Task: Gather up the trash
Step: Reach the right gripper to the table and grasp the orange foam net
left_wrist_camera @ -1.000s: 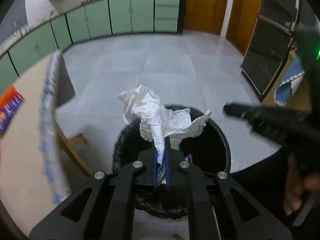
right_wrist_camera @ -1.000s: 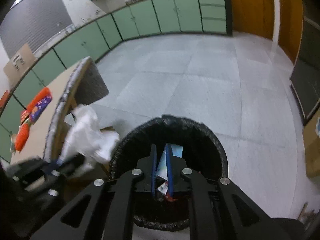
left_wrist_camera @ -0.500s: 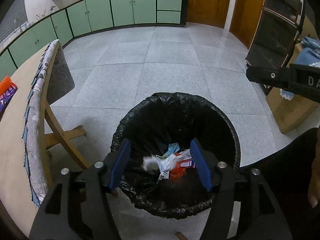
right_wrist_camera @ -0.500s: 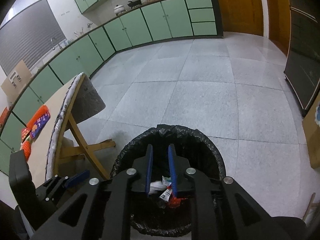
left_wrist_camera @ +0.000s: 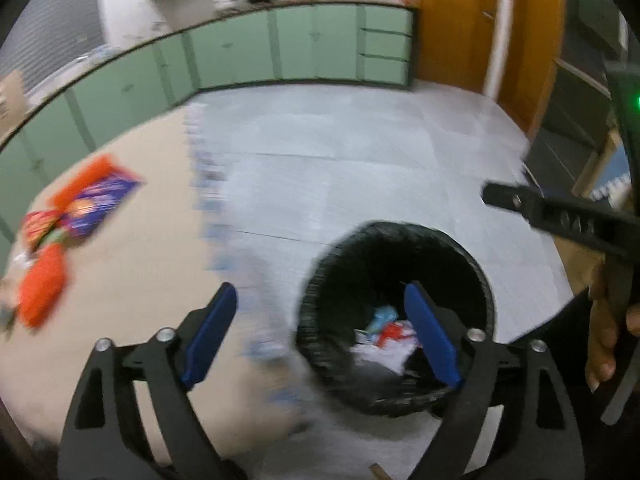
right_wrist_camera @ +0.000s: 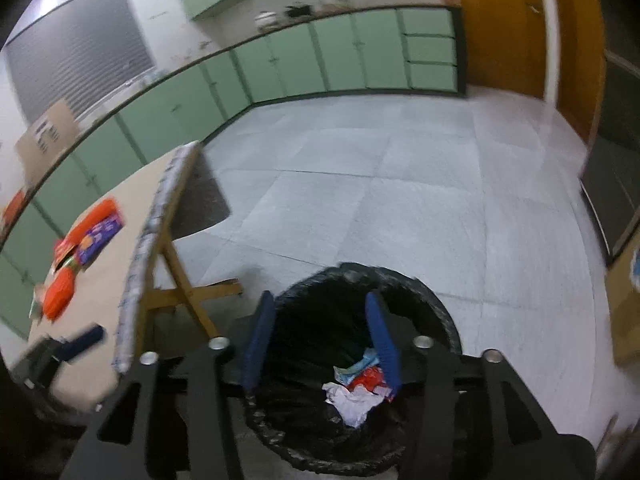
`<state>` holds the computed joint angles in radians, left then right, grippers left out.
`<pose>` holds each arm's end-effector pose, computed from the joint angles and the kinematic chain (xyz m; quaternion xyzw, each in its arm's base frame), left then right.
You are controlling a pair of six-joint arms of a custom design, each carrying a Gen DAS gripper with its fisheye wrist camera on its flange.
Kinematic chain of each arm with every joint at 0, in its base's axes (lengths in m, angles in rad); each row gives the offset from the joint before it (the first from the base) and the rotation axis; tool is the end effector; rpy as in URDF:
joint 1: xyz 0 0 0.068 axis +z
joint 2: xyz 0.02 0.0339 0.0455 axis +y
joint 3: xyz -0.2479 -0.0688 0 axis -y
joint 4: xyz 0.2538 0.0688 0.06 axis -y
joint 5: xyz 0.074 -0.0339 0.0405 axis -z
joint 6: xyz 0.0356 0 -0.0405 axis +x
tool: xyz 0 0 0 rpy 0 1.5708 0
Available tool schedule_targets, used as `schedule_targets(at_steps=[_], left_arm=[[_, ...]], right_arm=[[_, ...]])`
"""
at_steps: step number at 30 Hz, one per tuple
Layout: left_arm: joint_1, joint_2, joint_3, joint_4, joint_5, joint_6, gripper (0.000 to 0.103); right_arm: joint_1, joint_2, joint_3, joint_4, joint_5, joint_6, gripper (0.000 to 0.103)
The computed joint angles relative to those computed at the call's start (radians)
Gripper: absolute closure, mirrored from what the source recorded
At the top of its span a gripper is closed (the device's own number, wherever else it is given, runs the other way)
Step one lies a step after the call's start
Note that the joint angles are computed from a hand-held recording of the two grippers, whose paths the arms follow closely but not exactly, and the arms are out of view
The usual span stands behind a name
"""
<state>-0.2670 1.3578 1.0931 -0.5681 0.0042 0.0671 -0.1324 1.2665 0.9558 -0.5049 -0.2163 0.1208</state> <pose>0.2913 -0.0798 0.2662 0.1558 0.9196 -0.0379 0.3587 0.2788 -0.0294 0.2503 0.0772 0.9218 0.0982 0.3671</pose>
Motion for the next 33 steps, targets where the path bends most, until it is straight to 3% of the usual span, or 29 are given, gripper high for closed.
schedule_targets(at_steps=[3,7,15,26,33], left_arm=[[0.164,-0.101,0.011,-0.084,0.025,0.019,0.014],[0.463,-0.192,0.044,-0.168,0.075,0.092,0.013],[0.952,-0.126,0.154,-0.132,0.223,0.248,0.011],[1.131,0.118,0.274,-0.021,0.35,0.305,0.011],[1.153,0.257,0.36,0.035,0.376,0.313,0.011]], right_arm=[[0.152,-0.012,0.059,-0.043,0.037,0.017,0.037],[0.393,0.022,0.162,-0.065,0.119,0.02,0.033],[0.765,0.308,0.47,-0.041,0.204,0.059,0.032],[0.91,0.847,1.023,-0.13,0.267,0.124,0.032],[0.935,1.203,1.481,-0.308,0.317,0.127,0.032]])
